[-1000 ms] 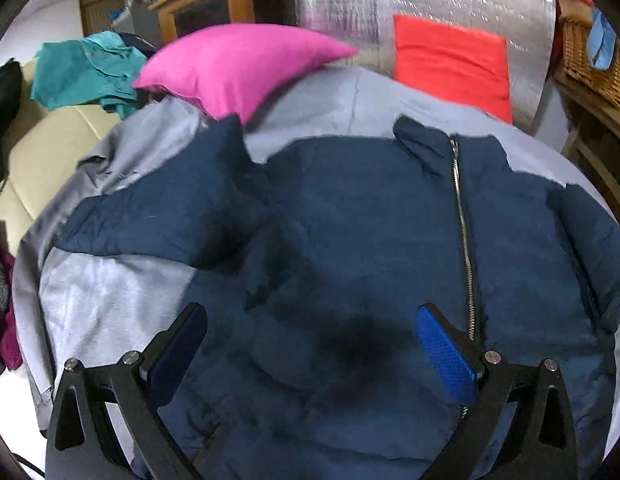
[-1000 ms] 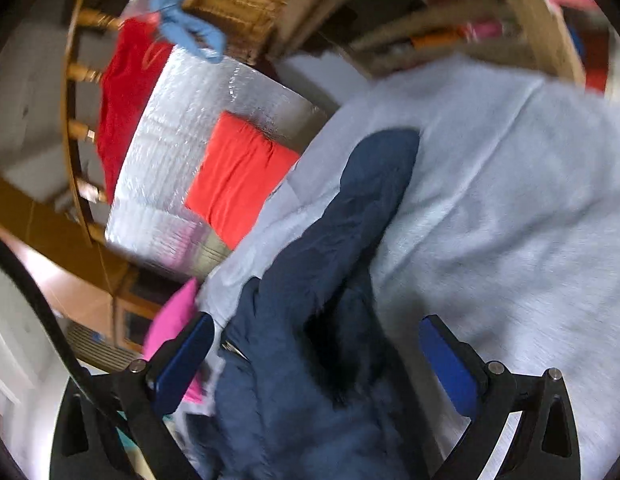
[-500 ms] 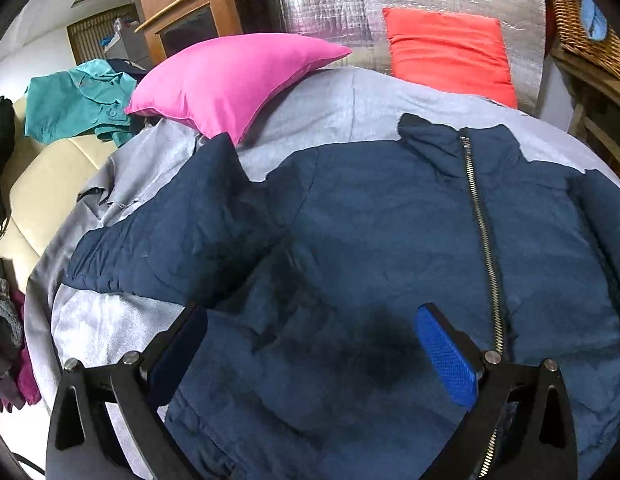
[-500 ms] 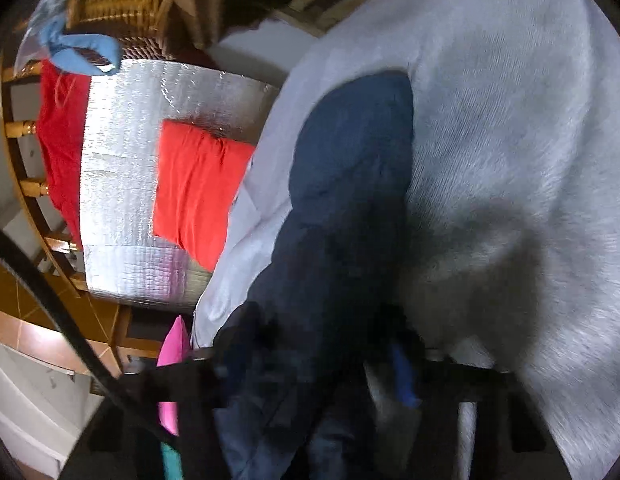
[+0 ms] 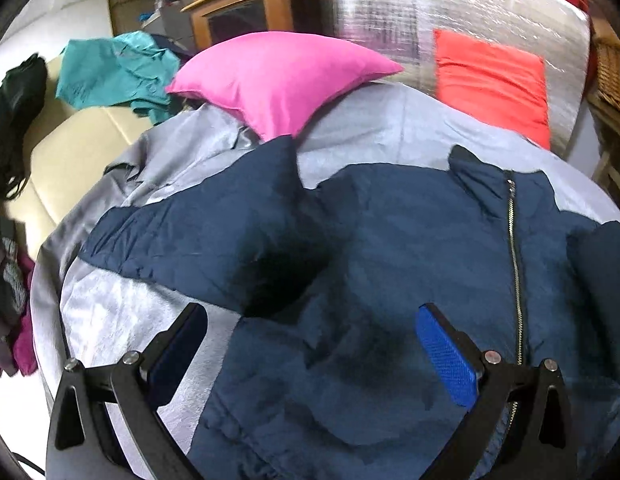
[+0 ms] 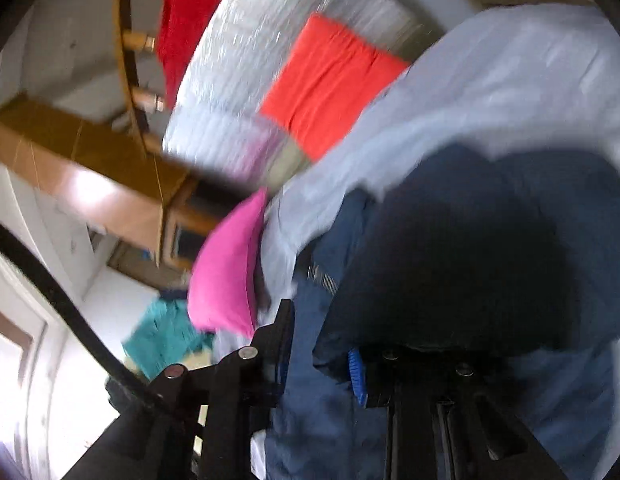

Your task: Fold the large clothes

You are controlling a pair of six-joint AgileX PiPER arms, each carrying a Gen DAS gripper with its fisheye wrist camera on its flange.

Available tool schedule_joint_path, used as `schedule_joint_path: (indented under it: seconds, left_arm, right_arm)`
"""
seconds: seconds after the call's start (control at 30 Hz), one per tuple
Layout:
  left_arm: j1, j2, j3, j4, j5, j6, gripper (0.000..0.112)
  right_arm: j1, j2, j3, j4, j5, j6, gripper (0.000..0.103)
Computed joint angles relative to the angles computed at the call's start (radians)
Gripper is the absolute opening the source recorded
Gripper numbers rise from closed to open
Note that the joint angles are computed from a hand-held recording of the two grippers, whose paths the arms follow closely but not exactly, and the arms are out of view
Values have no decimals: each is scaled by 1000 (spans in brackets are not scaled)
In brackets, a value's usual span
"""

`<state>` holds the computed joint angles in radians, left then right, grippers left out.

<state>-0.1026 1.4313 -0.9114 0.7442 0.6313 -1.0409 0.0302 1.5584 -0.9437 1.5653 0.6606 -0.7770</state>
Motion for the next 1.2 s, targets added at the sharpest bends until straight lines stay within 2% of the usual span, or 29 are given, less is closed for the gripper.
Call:
schedule_joint_path:
  seconds: [0.1,0.13,0.17,0.2,0.27,0.33,0.4,0.47,0.53,0.63,0.7,0.77,0.83,0.87,0.93,1.07,1.2]
  left_arm:
    - [13,0,9,6,-1,0,103]
    - [13,-3,15,8,-1,3,103]
    - [18,-1,15,0,-5,18,103]
    - [23,2,13,-8,-7,33,103]
    - [30,-1,12,-25,-10,52,103]
    - [46,-10,9,-69,-30,91,103]
    - [50,-19,8,-103,-44,118,103]
    - [38,-27,9,-111,-51,124,103]
    - [11,-27,8,-91,-47,107,103]
    - [-31,-17,4,-55,-35,86,103]
    - [-62,-3,0,-11,-19,51,103]
    - [-80,12,-10,8,-3,34,103]
    - [-86,18,-12,4,-4,36,103]
    - [-89,18,-11,1,-5,36,103]
    - [-97,17,-10,2,-7,32,103]
    - [-119,13,-7,21,0,12,103]
    - [-117,8,-6,8,-2,27,103]
  right_arm:
    - [121,35,20,21,-76,2,31]
    - [132,55,26,8,-67,25,40]
    - [137,61,39,14,-58,27,59]
    - [130,73,56,11,-33,55,65]
    - [87,54,122,62,21,36,71]
    - [46,-17,179,36,0,71,75]
    - [-59,-71,228,29,35,76,79]
    - [-227,-92,274,27,126,102,81]
    - [-334,-75,281,37,171,110,81]
    - [-386,16,225,45,223,86,81]
    - [-356,55,182,40,198,98,73]
    - [-328,70,139,1,160,131,56]
    - [-291,83,95,-43,128,172,48]
    - [-310,81,91,-76,139,176,41]
    - [-262,80,64,-105,89,200,33]
    - [-239,48,53,-108,94,186,30]
    - [-197,54,37,-15,179,76,30]
